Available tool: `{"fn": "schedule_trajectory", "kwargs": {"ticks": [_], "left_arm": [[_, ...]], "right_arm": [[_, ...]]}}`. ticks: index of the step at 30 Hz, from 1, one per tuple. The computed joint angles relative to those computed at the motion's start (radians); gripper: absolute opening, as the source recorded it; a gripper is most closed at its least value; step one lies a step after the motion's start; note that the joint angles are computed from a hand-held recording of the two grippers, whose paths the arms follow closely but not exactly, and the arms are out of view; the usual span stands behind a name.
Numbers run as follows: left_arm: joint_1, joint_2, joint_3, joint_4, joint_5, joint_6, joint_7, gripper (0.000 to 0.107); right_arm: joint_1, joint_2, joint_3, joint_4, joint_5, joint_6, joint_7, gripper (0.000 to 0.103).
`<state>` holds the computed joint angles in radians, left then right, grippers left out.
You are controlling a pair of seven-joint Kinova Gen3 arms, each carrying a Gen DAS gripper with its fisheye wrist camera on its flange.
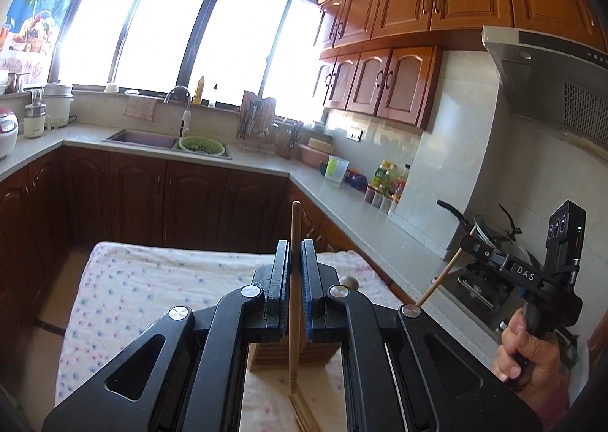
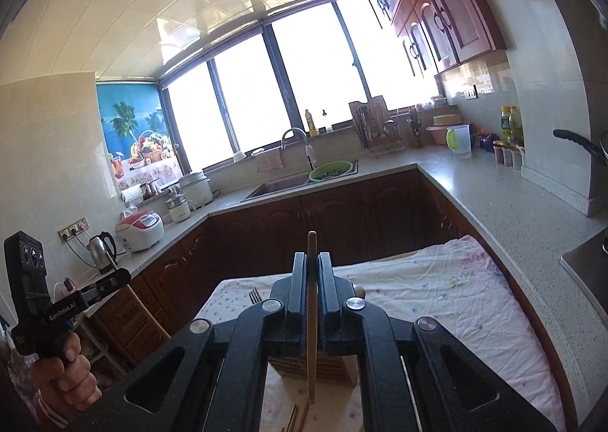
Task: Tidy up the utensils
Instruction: 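Insert both held chopsticks upright into the wooden holder and open both tools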
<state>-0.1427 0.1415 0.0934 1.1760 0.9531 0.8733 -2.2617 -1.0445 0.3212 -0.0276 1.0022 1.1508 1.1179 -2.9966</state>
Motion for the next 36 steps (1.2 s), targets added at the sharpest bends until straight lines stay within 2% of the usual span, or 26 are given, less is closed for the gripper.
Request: {"fn": "schedule_trajectory", "kwargs": {"ticks": [4, 9, 13, 17, 20, 24, 27, 36], "left_arm": [[0.038, 0.075, 0.019, -0.101, -0.055, -0.075, 0.104, 0.005], [0.074, 0.161, 0.051, -0.172, -0.161, -0.156, 0.241, 0.005], [0.068, 0.191, 0.094, -0.130, -0.186, -0.220, 0.278, 0.005], [0.091, 0.198, 0.108, -0.059, -0.245, -0.293, 0.306, 0.005], [0.096, 0.205, 0.126, -0.019, -0.275, -0.332, 0.297, 0.005], [0.106, 0.223, 0.140, -0.006, -0.317, -0.331, 0.295, 0.005], [0.141, 0.228, 0.120, -0.004, -0.381, -0.337, 0.328, 0.006], [0.127, 0.232, 0.139, -0.023, -0.409, -0.310, 0.333, 0.007]], "right_arm": [[0.023, 0.050, 0.039, -0.092, 0.017, 0.005, 0.029, 0.005], [0.064, 0.099, 0.087, -0.139, -0.046, -0.045, 0.032, 0.005], [0.072, 0.111, 0.123, -0.082, -0.048, -0.101, -0.042, 0.005], [0.081, 0.120, 0.134, -0.018, -0.027, -0.149, -0.126, 0.005], [0.095, 0.133, 0.131, 0.000, -0.034, -0.161, -0.138, 0.005], [0.110, 0.149, 0.122, 0.013, -0.062, -0.174, -0.130, 0.005], [0.108, 0.158, 0.130, 0.019, -0.074, -0.178, -0.125, 0.006], [0.116, 0.161, 0.132, -0.012, -0.130, -0.166, -0.082, 0.006]]}}
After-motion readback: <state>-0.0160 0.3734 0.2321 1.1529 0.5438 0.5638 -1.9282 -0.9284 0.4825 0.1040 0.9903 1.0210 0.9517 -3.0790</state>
